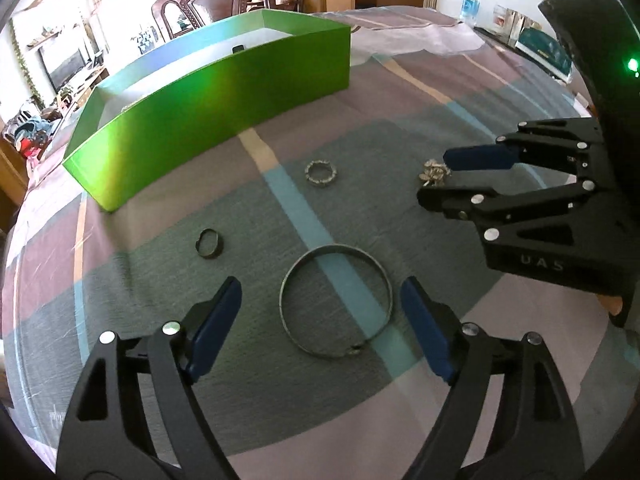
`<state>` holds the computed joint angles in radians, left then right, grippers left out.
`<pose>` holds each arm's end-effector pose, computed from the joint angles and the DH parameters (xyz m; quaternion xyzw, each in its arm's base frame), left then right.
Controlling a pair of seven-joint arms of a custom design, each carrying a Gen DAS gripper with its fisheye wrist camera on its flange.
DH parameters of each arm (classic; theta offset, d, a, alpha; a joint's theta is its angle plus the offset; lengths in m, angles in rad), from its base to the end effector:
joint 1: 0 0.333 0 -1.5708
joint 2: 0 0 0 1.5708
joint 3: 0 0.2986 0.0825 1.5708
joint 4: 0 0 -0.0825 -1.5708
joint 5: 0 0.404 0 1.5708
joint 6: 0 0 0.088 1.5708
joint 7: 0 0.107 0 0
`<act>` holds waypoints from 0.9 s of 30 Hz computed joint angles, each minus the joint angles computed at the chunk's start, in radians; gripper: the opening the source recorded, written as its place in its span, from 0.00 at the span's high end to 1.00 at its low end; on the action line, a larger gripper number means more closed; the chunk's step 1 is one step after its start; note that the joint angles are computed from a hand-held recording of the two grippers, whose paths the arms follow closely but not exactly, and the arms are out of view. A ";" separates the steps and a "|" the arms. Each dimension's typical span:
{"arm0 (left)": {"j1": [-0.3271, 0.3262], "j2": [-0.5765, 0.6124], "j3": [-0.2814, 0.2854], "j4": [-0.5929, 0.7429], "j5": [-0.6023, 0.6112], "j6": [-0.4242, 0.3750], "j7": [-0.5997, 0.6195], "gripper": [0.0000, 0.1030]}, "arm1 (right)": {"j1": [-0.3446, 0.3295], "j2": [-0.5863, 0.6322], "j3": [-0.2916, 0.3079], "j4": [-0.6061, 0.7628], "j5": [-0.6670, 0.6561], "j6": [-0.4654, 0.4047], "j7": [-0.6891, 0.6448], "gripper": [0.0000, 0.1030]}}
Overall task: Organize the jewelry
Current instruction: 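Move the left gripper over the silver bangle while the right moves over the flower brooch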
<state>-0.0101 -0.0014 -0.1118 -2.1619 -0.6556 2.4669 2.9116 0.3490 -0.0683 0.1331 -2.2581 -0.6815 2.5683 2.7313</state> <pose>0.5755 -0.0694 0.3998 -0.2680 0.9226 -0.2587 0.1008 0.4897 0.2680 0.3991 -0.6177 0.7296 -0.2285 0.1842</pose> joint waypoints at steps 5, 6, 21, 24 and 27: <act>-0.003 0.008 -0.004 -0.003 0.012 0.036 -0.024 0.23 | -0.007 0.001 -0.003 -0.004 -0.017 0.018 0.051 0.60; -0.003 0.006 -0.004 -0.006 0.010 0.042 -0.021 0.24 | -0.008 0.004 -0.003 -0.002 -0.020 0.019 0.058 0.60; 0.003 0.023 -0.003 0.011 0.010 0.079 -0.075 0.42 | -0.016 -0.007 -0.005 -0.013 -0.013 0.027 0.076 0.76; 0.003 0.037 -0.004 0.020 0.033 0.120 -0.135 0.41 | -0.016 -0.008 -0.004 -0.012 -0.014 0.019 0.074 0.76; 0.008 0.060 -0.004 0.041 0.062 0.144 -0.205 0.39 | -0.015 -0.008 -0.005 -0.011 -0.004 0.015 0.056 0.76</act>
